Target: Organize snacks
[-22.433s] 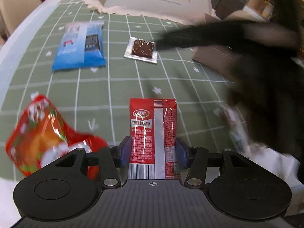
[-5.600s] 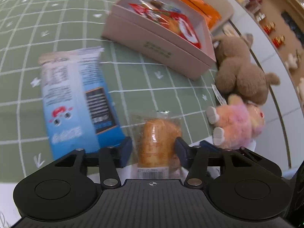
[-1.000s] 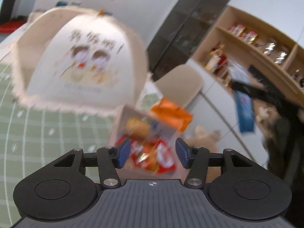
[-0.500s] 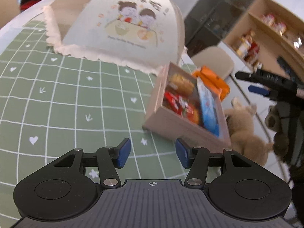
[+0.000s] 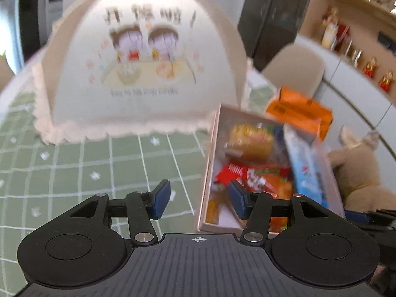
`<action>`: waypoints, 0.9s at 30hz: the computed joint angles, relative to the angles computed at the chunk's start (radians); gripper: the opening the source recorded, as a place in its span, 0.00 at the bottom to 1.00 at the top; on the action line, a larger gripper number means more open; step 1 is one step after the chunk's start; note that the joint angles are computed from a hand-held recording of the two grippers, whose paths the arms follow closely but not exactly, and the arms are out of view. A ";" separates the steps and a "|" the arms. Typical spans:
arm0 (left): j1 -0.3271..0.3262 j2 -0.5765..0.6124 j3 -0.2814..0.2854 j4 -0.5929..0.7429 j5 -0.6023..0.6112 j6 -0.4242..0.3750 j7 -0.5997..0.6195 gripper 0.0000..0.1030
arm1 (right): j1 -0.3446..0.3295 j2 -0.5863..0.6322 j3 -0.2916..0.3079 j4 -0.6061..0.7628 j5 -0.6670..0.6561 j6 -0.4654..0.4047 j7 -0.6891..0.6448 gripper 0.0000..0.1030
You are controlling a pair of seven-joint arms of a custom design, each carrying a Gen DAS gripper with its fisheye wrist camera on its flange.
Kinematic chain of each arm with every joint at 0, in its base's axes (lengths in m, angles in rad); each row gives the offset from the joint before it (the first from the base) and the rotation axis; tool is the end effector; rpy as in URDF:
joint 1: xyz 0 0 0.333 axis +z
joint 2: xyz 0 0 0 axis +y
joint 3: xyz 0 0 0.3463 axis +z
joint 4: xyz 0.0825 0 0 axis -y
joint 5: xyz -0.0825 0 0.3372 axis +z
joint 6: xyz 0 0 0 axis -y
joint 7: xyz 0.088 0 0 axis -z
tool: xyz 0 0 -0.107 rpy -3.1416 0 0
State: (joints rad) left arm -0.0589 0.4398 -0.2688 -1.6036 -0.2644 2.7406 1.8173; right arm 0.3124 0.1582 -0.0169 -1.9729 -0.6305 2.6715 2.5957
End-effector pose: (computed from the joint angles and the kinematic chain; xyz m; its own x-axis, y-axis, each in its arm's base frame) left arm 0.6705 -0.1776 0.5118 -0.3586 -0.9146 0.1870 -0.7368 0.1543 -0.6583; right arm 0.5619 0.1901 0.5013 -0.2178 -0.9745 -0.0540 -0.7580 0.2038 -0.6197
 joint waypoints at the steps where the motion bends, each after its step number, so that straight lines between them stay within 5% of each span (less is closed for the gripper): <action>1: -0.009 0.012 0.013 0.016 0.016 -0.028 -0.016 0.46 | 0.002 0.005 0.005 0.008 -0.009 -0.002 -0.031 0.20; 4: 0.034 0.011 -0.028 -0.010 -0.037 -0.042 0.034 0.26 | 0.021 0.037 0.007 0.057 -0.044 -0.039 -0.084 0.19; 14: 0.097 -0.045 -0.007 -0.081 -0.136 0.002 0.041 0.31 | 0.054 0.184 -0.016 0.234 0.015 0.046 -0.206 0.20; 17: 0.133 -0.114 -0.034 -0.173 -0.212 0.106 0.096 0.31 | 0.131 0.141 -0.107 0.167 -0.105 0.133 -0.048 0.33; 21: 0.197 -0.244 -0.102 -0.351 -0.397 0.153 0.302 0.31 | 0.235 0.027 -0.209 0.048 -0.512 0.170 0.401 0.62; 23: 0.180 -0.306 -0.090 -0.459 -0.430 0.168 0.354 0.31 | 0.243 -0.013 -0.192 0.003 -0.600 0.144 0.509 0.64; 27: 0.105 -0.369 -0.042 -0.628 -0.398 0.234 0.323 0.31 | 0.207 -0.029 -0.113 -0.074 -0.530 0.183 0.459 0.64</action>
